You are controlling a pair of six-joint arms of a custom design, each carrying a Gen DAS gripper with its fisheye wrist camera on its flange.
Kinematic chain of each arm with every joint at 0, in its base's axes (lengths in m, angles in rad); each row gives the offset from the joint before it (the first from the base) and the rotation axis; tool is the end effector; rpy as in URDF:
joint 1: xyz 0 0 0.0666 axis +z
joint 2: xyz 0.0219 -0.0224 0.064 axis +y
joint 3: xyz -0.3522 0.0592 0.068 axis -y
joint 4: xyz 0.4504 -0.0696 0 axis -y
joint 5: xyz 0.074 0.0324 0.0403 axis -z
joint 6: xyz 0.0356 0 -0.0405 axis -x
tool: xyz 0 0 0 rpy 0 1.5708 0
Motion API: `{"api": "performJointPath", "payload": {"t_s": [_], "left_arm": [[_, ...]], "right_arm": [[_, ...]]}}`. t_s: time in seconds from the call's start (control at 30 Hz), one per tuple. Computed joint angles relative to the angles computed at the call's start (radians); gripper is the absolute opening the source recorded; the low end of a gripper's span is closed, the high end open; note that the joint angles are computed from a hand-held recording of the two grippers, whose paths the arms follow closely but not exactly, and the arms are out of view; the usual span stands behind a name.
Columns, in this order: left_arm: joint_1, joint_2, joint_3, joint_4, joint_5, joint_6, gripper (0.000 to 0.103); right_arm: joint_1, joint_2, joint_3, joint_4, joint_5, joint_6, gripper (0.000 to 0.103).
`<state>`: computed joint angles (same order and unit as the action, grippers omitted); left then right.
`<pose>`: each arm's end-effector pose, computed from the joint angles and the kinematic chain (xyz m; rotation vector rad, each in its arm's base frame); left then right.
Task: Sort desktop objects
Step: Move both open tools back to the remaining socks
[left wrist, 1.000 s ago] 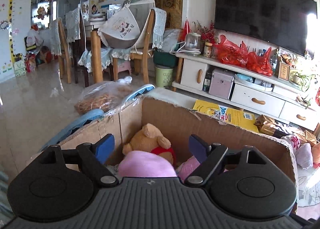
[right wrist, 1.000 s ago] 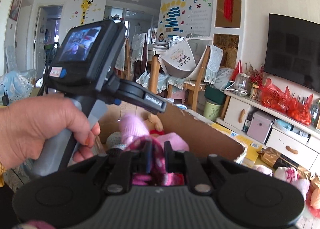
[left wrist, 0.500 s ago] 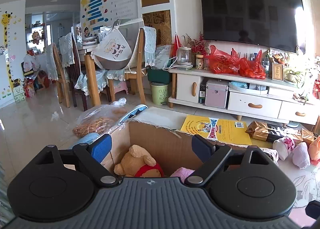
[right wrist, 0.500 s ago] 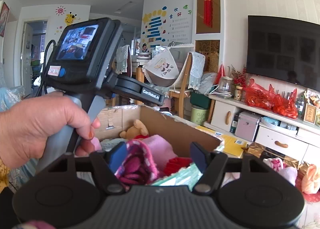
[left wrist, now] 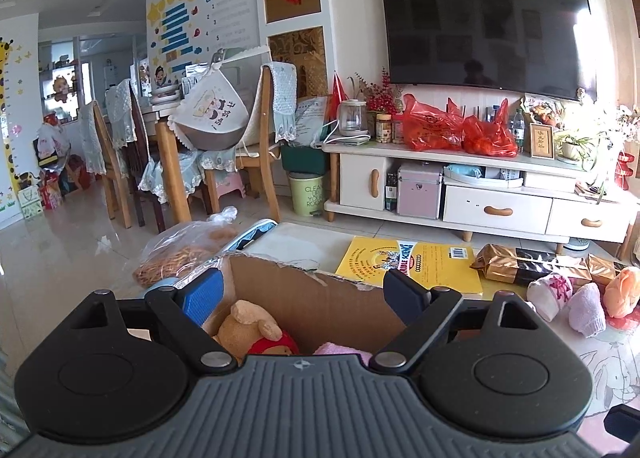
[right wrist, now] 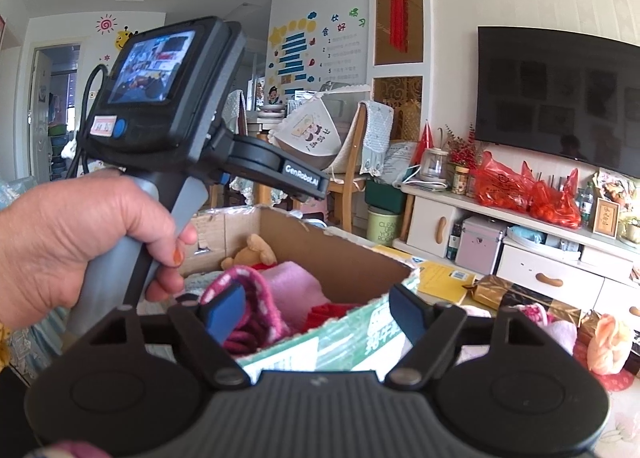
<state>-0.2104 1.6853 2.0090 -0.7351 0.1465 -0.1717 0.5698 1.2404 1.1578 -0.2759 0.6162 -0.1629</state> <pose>0.6411 -0.1426 0.5721 0.4692 1.9251 -0.1703 0.4469 0.2614 0.4123 0.0255 1.8620 -0.0887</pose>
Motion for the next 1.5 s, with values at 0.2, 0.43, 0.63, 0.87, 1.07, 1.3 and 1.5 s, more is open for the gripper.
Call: {"api": "performJointPath", "payload": {"t_s": [0.2, 0.43, 0.63, 0.87, 1.07, 1.3, 1.5], "left_arm": [[-0.019, 0.0, 0.0, 0.001, -0.001, 0.001, 0.103], [-0.04, -0.016, -0.019, 0.011, -0.002, -0.006, 0.103], [-0.062, -0.025, -0.031, 0.017, -0.007, -0.014, 0.103], [-0.087, -0.041, -0.057, 0.035, -0.009, -0.032, 0.103], [-0.111, -0.051, -0.073, 0.048, -0.021, -0.04, 0.103], [-0.135, -0.063, -0.092, 0.06, -0.027, -0.055, 0.103], [-0.155, -0.07, -0.105, 0.068, -0.036, -0.071, 0.103]], "right_arm": [[-0.006, -0.014, -0.015, -0.009, 0.006, -0.019, 0.08], [-0.009, -0.028, -0.031, -0.027, 0.022, -0.037, 0.082], [-0.013, -0.045, -0.05, -0.038, 0.031, -0.06, 0.083], [-0.023, -0.069, -0.077, -0.051, 0.043, -0.08, 0.083], [-0.022, -0.088, -0.097, -0.061, 0.06, -0.096, 0.083], [-0.031, -0.112, -0.116, -0.07, 0.065, -0.106, 0.083], [-0.042, -0.132, -0.131, -0.08, 0.07, -0.113, 0.083]]}}
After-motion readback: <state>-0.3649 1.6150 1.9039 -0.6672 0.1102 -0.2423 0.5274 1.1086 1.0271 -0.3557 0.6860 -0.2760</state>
